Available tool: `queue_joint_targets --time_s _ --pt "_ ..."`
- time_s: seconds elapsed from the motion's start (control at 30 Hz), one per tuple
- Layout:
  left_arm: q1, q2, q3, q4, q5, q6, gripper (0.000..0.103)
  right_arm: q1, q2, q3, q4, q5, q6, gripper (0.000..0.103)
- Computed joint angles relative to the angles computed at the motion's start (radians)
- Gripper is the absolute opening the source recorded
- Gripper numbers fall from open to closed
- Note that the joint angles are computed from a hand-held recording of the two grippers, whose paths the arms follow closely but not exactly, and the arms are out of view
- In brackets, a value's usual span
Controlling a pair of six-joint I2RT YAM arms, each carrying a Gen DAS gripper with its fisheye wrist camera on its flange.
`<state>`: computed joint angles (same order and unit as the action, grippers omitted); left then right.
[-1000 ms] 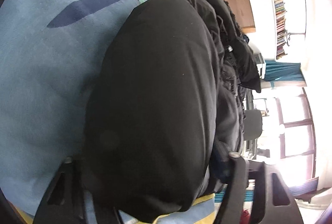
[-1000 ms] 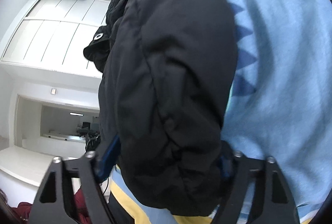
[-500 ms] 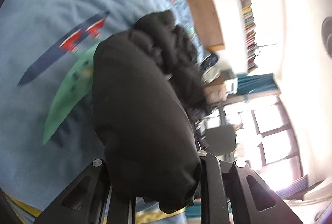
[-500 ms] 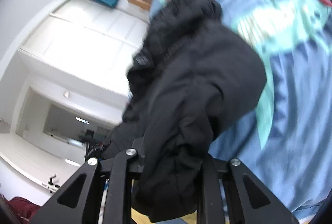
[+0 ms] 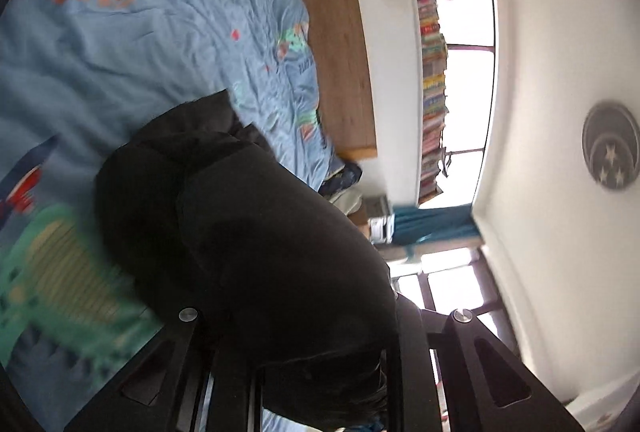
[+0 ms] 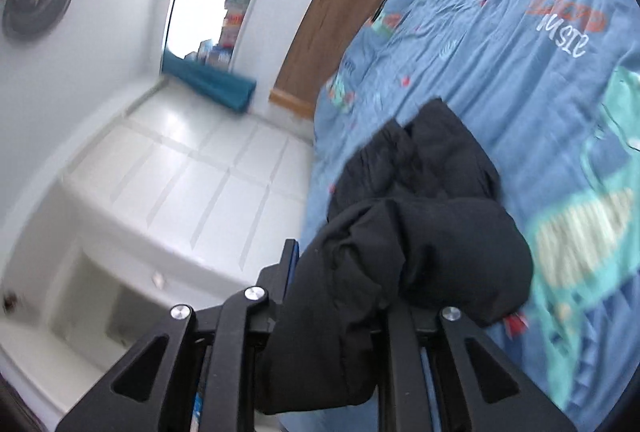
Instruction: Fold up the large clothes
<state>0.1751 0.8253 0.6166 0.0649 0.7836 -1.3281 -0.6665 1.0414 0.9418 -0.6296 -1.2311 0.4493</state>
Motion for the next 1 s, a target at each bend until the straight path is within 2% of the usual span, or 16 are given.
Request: queue_joint_targets --time_s 0.03,0.1,0.13,0.23,0.37,0.43,0.53,0.63,0.73,0.8,0.9,0.97,1.0 --pt "-0.021 0.075 0.027 0.055 -0.025 -0.015 0.019 0.053 0.028 -0.005 0.171 0.061 0.163 0.016" --pt "-0.063 0.24 0.082 0.185 -0.074 -0.072 0.02 0.126 0.102 0.003 0.362 0.148 0.33 0.016" --pt "-0.087 0.35 0.13 0.255 -0.102 -0.098 0.021 0.151 0.138 0.013 0.418 0.176 0.376 0.016" --pt "-0.131 0.651 0.313 0.373 -0.159 -0.157 0.022 0.227 0.334 0.082 0.61 0.287 0.536 0.016" --pt "-0.159 1.055 0.712 0.311 -0.189 -0.145 0.027 0.305 0.617 0.246 0.761 0.417 0.659 0.016" --pt "-0.165 1.221 0.901 0.23 -0.198 -0.142 0.032 0.34 0.787 0.387 0.762 0.477 0.664 0.016" --pt "-0.166 1.461 1.207 0.007 -0.228 -0.106 0.036 0.365 0.993 0.57 0.708 0.534 0.665 0.018" --pt "-0.156 1.631 1.382 -0.024 -0.216 -0.16 0.036 0.382 1.191 0.779 0.601 0.602 0.647 0.019" --pt "-0.158 1.708 1.496 -0.076 -0.199 -0.149 0.037 0.386 1.288 0.86 0.626 0.604 0.693 0.018" --pt "-0.158 1.718 1.515 -0.095 -0.188 -0.163 0.038 0.39 1.328 0.93 0.564 0.612 0.661 0.02" --pt "-0.143 1.677 1.439 -0.024 -0.16 -0.214 0.049 0.391 1.366 1.015 0.477 0.612 0.636 0.025" --pt "-0.139 1.643 1.387 0.029 -0.15 -0.239 0.065 0.394 1.395 1.11 0.384 0.613 0.578 0.04" --pt "-0.138 1.632 1.399 0.032 -0.141 -0.234 0.079 0.397 1.405 1.151 0.339 0.614 0.548 0.044"
